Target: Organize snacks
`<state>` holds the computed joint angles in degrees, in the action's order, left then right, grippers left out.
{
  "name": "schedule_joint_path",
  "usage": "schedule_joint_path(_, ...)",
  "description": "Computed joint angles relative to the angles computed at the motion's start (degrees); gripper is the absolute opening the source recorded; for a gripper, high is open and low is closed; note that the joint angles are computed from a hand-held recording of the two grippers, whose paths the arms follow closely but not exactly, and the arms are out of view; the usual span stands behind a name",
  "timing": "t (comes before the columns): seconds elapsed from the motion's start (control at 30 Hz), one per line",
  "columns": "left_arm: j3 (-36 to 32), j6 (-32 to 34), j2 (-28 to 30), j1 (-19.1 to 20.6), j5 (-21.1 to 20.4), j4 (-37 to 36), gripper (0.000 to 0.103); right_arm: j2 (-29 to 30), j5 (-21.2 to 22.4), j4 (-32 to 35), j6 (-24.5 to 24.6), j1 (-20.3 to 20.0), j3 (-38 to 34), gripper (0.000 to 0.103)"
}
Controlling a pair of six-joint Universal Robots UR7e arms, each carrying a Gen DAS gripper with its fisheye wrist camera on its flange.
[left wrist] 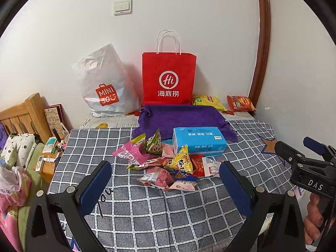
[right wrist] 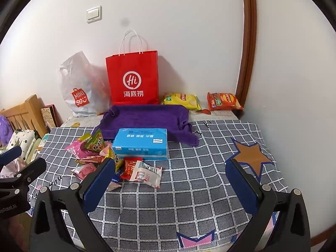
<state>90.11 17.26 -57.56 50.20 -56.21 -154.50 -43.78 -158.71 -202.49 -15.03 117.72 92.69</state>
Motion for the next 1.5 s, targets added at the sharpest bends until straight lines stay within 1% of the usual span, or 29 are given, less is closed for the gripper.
schedule_joint_path(0.17, 0.2, 0.2, -0.2, 0.1, -0.1, -0.3, 0.103, 0.0, 0.2, 0.3, 0.5, 0.0, 0.0, 0.103)
schedule_joint_path(0.57, 0.3, 0.0, -0.3, 0.1, -0.1, -0.1, 0.103, 0.5, 0.2, -1.3, -1.1, 0.4, -0.4, 0.103)
schedule_joint_path(1.5, 1.2, 0.0, -0.6, -0.2, -0.5, -1.1, 0.103, 0.6, 0.1, -2.5, -1.6, 0.8, -0.2, 0.103)
